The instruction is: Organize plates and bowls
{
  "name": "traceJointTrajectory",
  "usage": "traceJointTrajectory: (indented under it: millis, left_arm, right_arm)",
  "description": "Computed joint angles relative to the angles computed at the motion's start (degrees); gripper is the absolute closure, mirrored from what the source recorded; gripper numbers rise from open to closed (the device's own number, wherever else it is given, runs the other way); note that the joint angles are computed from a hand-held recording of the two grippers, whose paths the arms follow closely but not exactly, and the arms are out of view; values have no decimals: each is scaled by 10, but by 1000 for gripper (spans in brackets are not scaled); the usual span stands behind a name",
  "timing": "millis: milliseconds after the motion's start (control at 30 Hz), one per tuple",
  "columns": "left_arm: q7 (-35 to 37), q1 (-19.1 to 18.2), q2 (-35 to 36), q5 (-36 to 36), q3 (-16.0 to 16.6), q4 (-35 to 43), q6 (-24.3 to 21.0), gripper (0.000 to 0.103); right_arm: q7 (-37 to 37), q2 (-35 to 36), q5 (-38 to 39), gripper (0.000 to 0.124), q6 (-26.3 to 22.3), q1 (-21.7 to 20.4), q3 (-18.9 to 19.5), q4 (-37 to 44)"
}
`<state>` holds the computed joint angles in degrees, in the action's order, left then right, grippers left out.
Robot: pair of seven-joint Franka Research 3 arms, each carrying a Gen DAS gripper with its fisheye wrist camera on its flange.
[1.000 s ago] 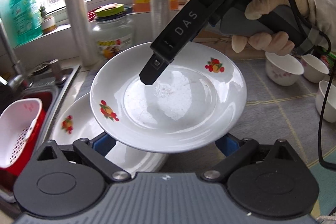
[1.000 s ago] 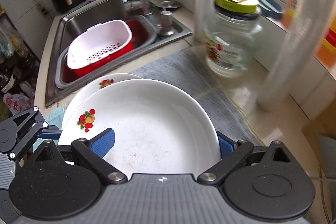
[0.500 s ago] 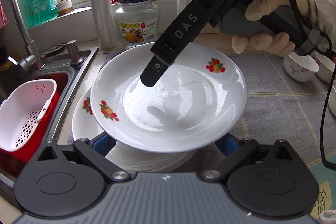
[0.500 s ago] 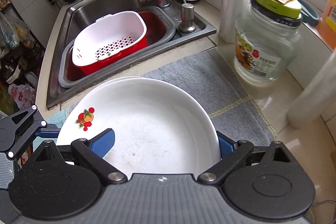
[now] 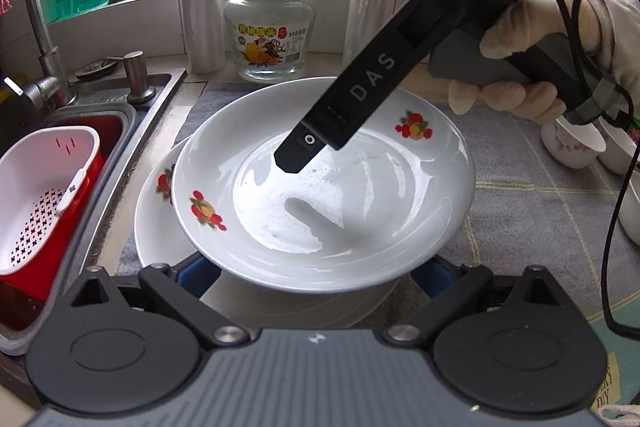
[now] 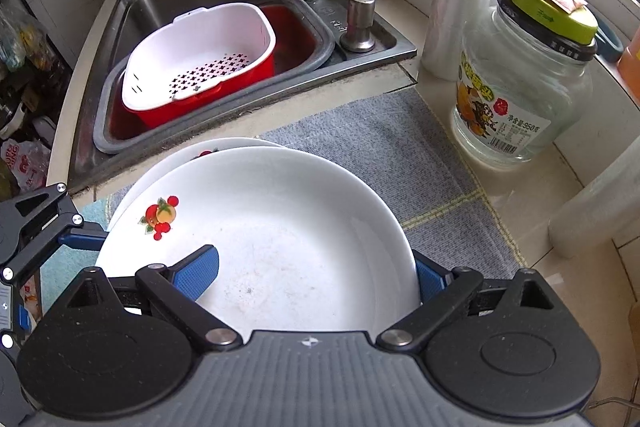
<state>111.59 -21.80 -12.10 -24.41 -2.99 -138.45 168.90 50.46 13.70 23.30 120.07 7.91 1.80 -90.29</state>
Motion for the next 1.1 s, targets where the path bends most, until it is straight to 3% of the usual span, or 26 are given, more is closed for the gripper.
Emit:
traceJointTrajectory:
  millis: [133,500,1100]
  left_arm:
    - [23,-3,4,-34,11,17,-39,4]
    - [47,41,12,-59,-11,47,-127,4]
    - [102,102,36,-14,-30,137,-310,4]
  right_arm:
    - [3,4,-2,24,-4,1,0,5]
    - [-3,-1,-26,24,7,11,1,-5]
    - [-9,-16,-39,24,18,12,-1,-24]
